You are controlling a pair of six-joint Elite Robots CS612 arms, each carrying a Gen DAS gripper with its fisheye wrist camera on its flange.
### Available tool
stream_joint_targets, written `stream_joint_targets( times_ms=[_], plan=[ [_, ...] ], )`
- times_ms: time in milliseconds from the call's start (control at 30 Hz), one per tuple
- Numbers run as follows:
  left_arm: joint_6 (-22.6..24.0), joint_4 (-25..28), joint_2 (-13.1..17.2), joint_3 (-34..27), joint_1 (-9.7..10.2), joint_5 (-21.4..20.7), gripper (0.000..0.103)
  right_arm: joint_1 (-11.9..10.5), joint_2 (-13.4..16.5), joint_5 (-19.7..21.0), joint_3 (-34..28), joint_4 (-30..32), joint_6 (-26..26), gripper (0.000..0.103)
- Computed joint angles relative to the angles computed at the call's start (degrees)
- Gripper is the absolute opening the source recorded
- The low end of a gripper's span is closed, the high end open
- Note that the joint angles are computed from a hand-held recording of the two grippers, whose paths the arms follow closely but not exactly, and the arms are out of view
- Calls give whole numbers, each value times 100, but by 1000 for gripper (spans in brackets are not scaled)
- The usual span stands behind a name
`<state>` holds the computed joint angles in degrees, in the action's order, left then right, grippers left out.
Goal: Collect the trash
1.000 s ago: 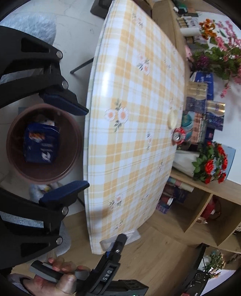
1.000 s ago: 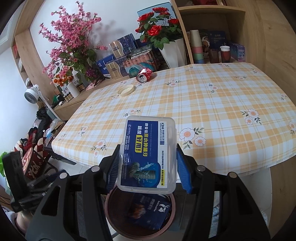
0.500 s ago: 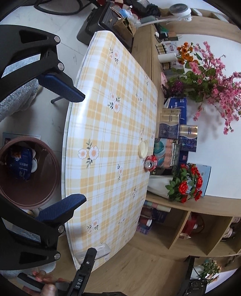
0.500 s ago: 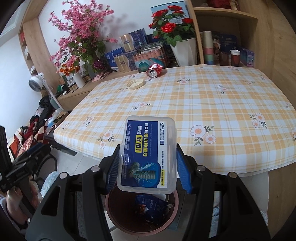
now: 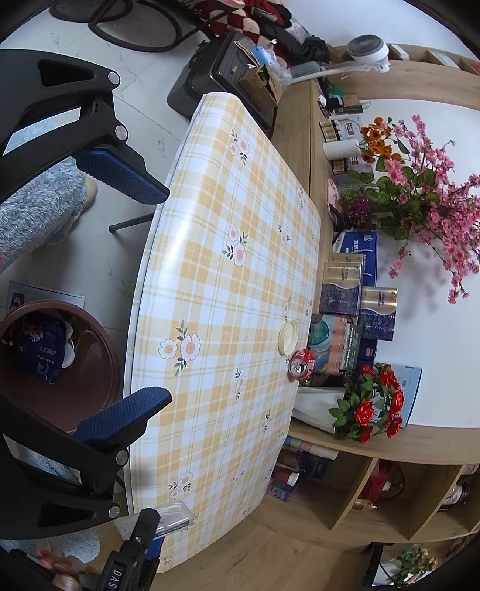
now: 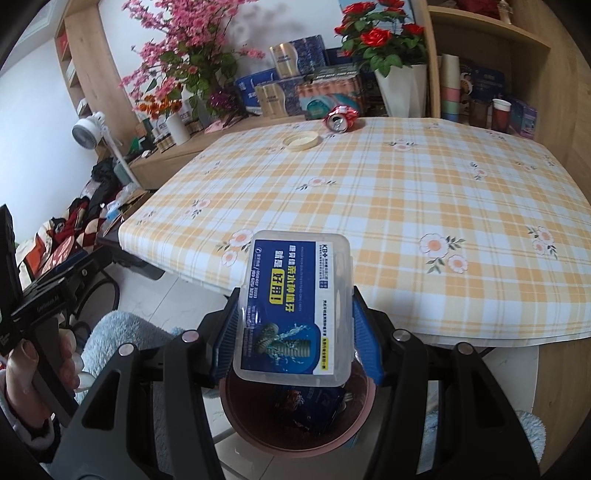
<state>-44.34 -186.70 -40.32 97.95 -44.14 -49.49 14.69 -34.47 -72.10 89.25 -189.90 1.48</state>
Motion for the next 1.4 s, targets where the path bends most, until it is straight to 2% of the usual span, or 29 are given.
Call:
stream_joint_targets(
  times_ms=[367, 433, 667, 767, 1100, 1233, 1400],
  plan=[
    [-259, 251, -14, 16, 29, 38, 97, 87, 33, -20, -84, 360, -178, 57],
    [-287, 275, -12, 17, 30, 44, 97, 85, 38, -28, -94, 359, -166, 61],
    [-390, 387, -16, 16, 39, 6, 97, 92, 53, -205, -82, 196, -102, 90],
    [-410, 433, -13, 8, 45, -6, 97, 87, 61, -254, -84, 162, -106, 95],
    [-300, 556, 17, -137, 106, -127, 97, 96, 110, -844, -253, 259, 70, 97],
    [-94, 441, 59, -259, 171, -238, 97, 46, 157, -887, -386, 276, 187, 97],
    [100, 442, 120, -460, 262, -333, 97, 44, 219, -1258, -625, 376, 79, 97]
  ],
)
